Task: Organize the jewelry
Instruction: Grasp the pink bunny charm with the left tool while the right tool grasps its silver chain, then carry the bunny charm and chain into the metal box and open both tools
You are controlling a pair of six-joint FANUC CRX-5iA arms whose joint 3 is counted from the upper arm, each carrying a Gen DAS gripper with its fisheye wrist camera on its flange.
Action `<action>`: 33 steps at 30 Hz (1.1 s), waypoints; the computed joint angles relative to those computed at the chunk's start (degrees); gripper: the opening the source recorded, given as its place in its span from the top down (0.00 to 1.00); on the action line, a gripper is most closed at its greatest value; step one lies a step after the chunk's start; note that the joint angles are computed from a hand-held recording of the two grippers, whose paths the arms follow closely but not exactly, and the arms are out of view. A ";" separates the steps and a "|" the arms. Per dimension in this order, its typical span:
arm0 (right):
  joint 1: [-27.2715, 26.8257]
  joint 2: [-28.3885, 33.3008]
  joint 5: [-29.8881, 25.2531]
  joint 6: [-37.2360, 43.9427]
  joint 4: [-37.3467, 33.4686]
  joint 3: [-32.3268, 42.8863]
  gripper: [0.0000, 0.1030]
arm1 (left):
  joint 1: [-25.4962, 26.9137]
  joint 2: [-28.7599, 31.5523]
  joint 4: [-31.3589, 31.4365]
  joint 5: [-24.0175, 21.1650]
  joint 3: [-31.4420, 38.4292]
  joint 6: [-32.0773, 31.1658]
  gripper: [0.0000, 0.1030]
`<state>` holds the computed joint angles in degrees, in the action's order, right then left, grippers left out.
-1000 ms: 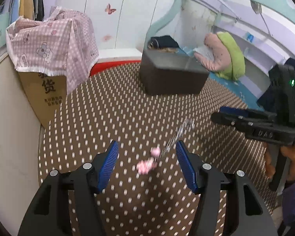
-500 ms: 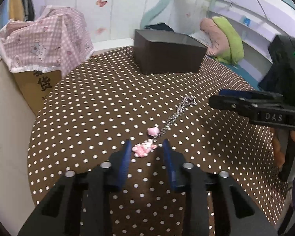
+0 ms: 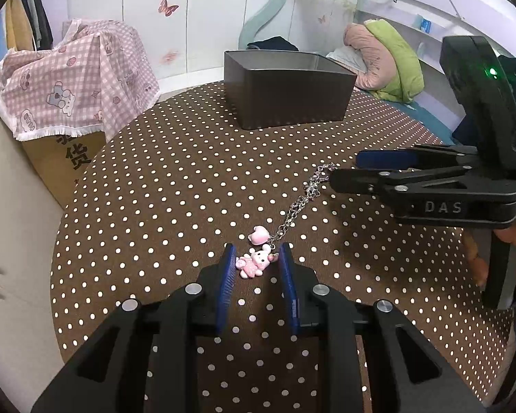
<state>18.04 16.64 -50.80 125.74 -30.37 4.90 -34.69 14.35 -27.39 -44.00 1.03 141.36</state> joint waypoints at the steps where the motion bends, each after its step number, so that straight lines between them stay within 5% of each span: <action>1: 0.28 0.00 0.22 0.21 0.16 0.02 0.46 | 0.02 0.00 0.03 0.03 0.00 0.07 0.77; 3: 1.07 -0.10 1.27 0.30 1.00 -0.36 0.49 | 0.13 -0.03 0.12 0.17 -0.07 0.07 0.77; 5: 2.25 -0.29 2.91 0.60 2.65 -1.28 0.71 | 0.23 -0.13 0.19 0.37 -0.23 0.26 0.77; 7: 3.10 -0.97 4.51 1.70 3.92 -2.56 0.81 | 0.30 -0.13 0.18 0.39 -0.24 0.41 0.77; 22: -1.05 -5.18 1.57 7.57 -3.61 -0.25 0.81 | 0.69 -1.69 -2.77 0.45 2.85 1.47 0.77; 33: -3.10 -4.37 1.54 7.70 -5.52 7.20 0.81 | 4.26 2.14 0.45 1.86 12.76 -5.78 0.77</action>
